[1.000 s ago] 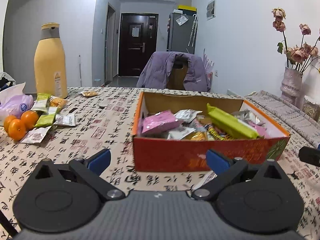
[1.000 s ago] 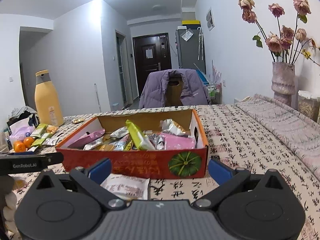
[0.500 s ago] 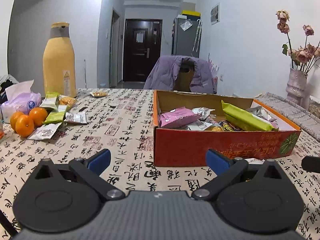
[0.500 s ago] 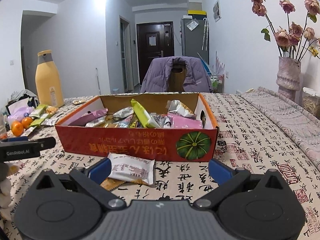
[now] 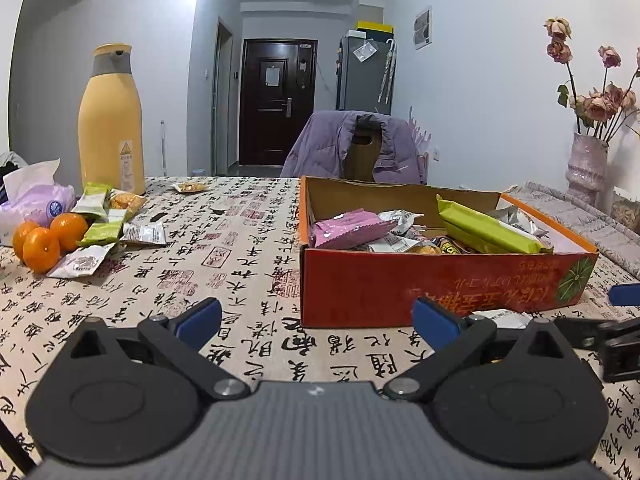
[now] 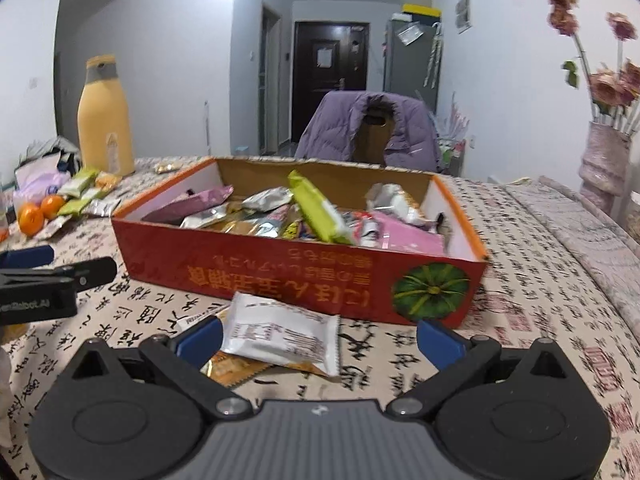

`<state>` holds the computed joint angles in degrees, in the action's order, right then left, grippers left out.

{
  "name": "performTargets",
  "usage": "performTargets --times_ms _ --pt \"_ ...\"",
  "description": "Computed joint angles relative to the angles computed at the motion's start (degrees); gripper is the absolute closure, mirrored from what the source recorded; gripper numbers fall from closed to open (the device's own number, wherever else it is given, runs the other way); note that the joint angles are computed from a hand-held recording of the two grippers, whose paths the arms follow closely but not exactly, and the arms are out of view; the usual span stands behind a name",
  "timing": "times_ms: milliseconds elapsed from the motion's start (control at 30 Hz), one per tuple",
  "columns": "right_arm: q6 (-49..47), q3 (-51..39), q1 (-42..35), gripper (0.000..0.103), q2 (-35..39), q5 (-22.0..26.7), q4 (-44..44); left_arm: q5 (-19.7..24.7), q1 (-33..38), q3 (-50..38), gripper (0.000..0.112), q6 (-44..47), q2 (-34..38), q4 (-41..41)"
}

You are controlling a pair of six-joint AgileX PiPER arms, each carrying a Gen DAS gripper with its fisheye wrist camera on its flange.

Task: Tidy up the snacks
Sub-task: 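Lower the right gripper and grasp a white barcode packet, then grasp the cracker-picture packet with the left gripper while the right holds its packet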

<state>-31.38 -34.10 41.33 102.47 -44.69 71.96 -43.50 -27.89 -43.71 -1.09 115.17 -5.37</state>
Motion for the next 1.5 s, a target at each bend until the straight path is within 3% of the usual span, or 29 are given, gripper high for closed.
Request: performTargets --times_ms 367,433,533,633,967,1067,1500 --pt "-7.6 -10.6 -7.5 0.002 7.0 10.0 0.5 0.4 0.6 0.0 0.009 -2.0 -0.1 1.5" --pt "-1.4 -9.6 -8.9 0.003 7.3 11.5 -5.3 0.5 0.8 0.0 0.009 -2.3 -0.1 1.8" --pt "11.0 -7.3 -11.9 0.02 6.4 14.6 -16.8 0.9 1.0 -0.2 0.009 -3.0 0.0 2.5" --pt "17.4 -5.9 -13.2 0.026 5.7 15.5 -23.3 1.1 1.2 -0.3 0.009 -3.4 0.0 2.7" --pt "24.4 -1.4 -12.8 0.05 3.3 12.3 -29.0 2.0 1.5 -0.6 0.009 -4.3 -0.1 3.0" --pt "25.5 1.2 -11.6 0.052 1.9 9.2 -28.7 2.5 1.9 -0.8 0.009 -5.6 -0.1 3.8" --pt "16.1 11.0 -4.3 0.052 -2.2 -6.0 -12.6 5.9 1.0 -2.2 0.009 -2.9 -0.1 0.8"
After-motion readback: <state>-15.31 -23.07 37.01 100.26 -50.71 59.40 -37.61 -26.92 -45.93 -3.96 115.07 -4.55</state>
